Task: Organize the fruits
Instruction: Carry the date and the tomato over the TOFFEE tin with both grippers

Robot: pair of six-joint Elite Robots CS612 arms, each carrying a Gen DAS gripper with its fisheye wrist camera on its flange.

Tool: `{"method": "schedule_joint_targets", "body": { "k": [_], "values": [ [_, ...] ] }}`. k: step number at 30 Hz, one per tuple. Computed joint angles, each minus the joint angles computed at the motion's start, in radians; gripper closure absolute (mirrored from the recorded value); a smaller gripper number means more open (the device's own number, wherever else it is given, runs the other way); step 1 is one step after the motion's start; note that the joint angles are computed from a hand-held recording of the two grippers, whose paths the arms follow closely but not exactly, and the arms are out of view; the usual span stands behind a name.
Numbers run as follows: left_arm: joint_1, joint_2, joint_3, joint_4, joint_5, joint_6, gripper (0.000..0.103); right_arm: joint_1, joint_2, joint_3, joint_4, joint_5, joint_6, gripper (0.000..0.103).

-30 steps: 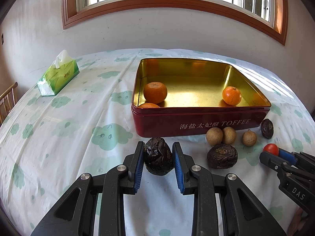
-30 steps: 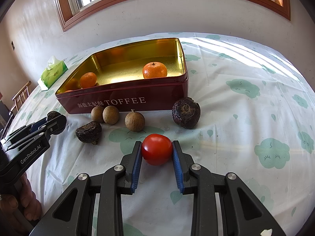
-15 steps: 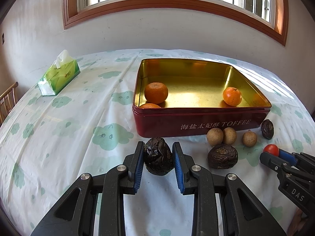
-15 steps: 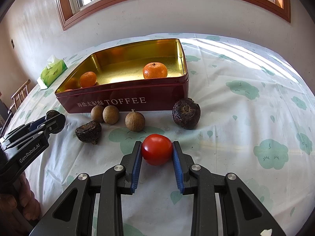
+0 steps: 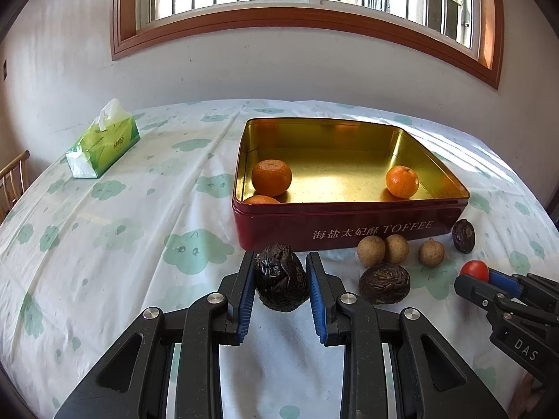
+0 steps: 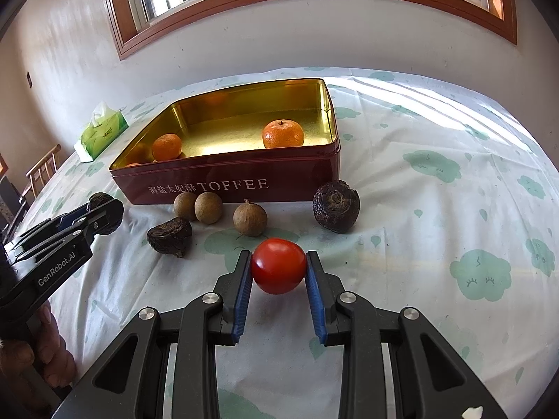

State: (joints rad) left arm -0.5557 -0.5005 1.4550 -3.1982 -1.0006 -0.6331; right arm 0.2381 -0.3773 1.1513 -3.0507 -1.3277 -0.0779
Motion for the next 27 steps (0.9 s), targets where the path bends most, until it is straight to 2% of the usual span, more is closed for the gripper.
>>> {"method": "schedule_joint_targets", "body": {
  "k": [5, 27],
  "values": [
    [-0.009, 0.005, -0.008, -0.016, 0.045, 0.048, 0.074, 0.001, -0.005, 0.005, -0.016, 0.008, -0.002, 0.075],
    [0.006, 0.005, -0.025, -0.041, 0.069, 0.068, 0.074, 0.010, -0.001, -0.023, -0.044, 0.034, -0.018, 0.075]
  ]
}}
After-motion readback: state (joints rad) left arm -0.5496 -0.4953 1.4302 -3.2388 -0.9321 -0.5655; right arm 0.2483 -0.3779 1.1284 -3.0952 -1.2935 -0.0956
